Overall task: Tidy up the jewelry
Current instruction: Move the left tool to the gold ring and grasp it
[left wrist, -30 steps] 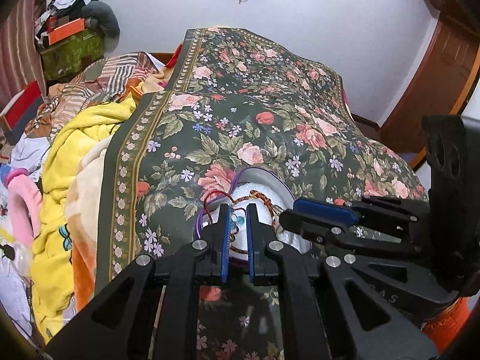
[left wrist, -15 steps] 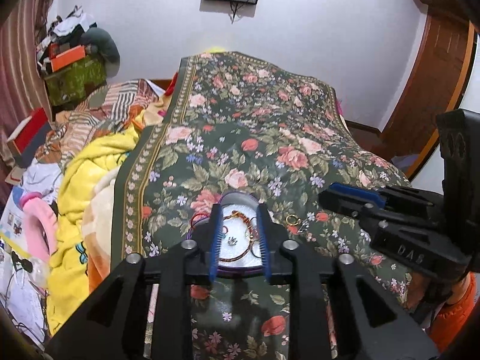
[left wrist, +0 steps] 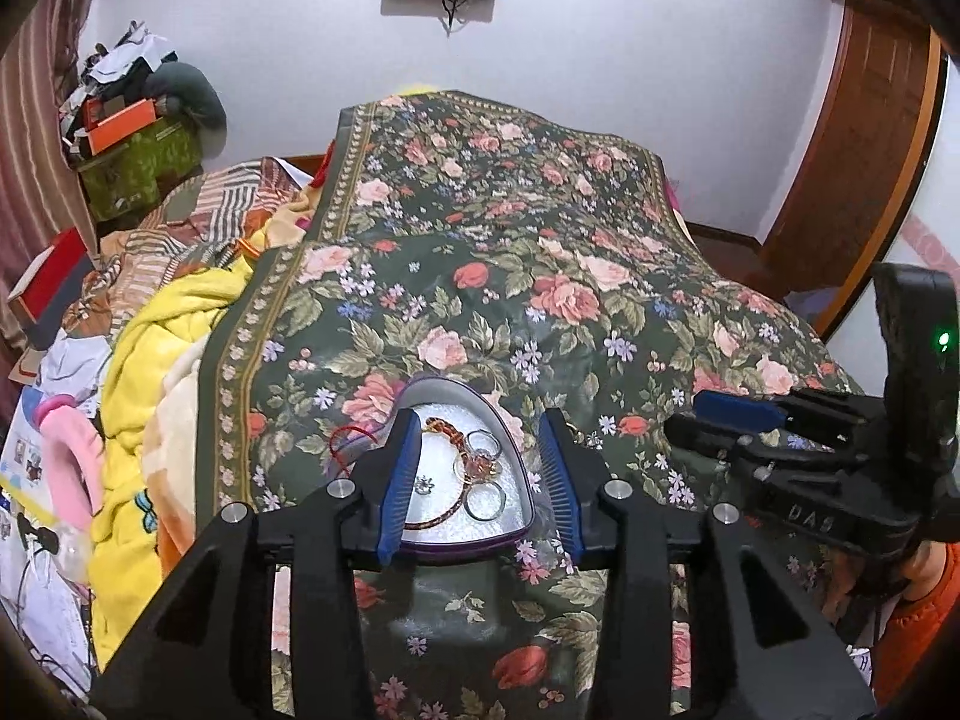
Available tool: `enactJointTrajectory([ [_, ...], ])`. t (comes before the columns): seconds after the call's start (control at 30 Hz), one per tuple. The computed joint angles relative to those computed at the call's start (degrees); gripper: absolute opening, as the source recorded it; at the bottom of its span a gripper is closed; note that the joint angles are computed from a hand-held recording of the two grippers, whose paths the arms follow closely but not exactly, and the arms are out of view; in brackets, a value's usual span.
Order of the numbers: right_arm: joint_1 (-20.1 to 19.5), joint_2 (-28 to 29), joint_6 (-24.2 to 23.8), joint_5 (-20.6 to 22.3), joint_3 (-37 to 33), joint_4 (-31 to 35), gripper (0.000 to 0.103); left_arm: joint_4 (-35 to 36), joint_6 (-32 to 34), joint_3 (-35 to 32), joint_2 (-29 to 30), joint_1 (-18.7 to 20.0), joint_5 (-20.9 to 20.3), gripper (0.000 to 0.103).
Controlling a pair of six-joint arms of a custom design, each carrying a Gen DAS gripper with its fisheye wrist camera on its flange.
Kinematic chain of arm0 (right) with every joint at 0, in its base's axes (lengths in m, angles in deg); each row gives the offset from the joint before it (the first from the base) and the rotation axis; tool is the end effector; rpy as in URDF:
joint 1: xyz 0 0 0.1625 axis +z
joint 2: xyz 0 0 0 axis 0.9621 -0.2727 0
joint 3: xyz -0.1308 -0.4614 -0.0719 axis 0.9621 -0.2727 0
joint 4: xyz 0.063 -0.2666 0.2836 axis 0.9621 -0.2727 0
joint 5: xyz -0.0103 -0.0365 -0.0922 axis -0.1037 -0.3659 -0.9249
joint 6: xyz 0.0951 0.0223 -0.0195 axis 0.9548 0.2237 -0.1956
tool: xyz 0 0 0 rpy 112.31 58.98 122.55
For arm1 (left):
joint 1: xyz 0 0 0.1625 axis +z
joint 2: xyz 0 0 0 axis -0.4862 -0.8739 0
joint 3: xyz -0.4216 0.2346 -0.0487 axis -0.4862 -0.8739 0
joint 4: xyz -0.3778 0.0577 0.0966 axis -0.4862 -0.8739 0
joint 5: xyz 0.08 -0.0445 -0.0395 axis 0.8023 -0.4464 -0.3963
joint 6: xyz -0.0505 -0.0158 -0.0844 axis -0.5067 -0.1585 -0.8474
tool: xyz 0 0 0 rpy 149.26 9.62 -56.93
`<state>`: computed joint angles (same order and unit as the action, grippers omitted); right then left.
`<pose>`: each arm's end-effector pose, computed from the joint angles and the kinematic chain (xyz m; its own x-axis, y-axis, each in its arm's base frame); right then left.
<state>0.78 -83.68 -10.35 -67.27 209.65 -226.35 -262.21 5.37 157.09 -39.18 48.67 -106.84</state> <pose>0.0240 -0.3693 0.2420 -0.7499 -0.4338 0.4994 -0.6008 0.7626 -0.2397 -0.3124 -0.3341 -0.0154 -0.7844 0.1109 -0.6102 0.4849 0.7232 -0.4918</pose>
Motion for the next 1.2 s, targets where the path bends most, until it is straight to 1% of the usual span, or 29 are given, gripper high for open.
enactJointTrajectory([
  [0.33, 1.73, 5.66, -0.23, -3.87, -1.78, 0.76, 0.031, -4.39, 2.18, 0.15, 1.43, 3.24, -1.68, 0.04],
  [0.47, 2.37, 7.91, -0.95, -5.34, -1.99, -1.07, 0.031, -6.35, 3.78, 0.13, 1.96, 3.85, -2.11, 0.04],
  [0.73, 2.1, 9.35, -1.87, -4.52, -2.02, -3.51, 0.031, -6.56, 6.32, -1.23, 2.76, 4.23, -2.44, 0.04],
  [0.77, 1.87, 9.21, -2.17, -4.18, -1.74, -3.72, 0.028, -6.46, 6.49, -1.42, 2.85, 4.2, -2.54, 0.04],
  [0.8, 1.78, 9.16, -2.11, -3.93, -1.85, -3.45, 0.021, -6.43, 6.74, -1.62, 2.95, 4.14, -2.72, 0.04],
  [0.83, 1.61, 8.87, -1.99, -3.55, -1.89, -2.92, 0.018, -6.54, 7.03, -1.76, 3.0, 4.18, -2.92, 0.04],
  [0.97, 0.9, 8.09, -1.28, -2.46, -1.95, -2.37, 0.011, -6.23, 7.86, -2.69, 3.36, 4.12, -3.76, 0.04],
  [1.2, -0.46, 4.82, -0.93, 0.2, -1.64, -2.32, 0.01, -6.33, 9.21, -4.23, 4.07, 4.1, -6.2, 0.04],
])
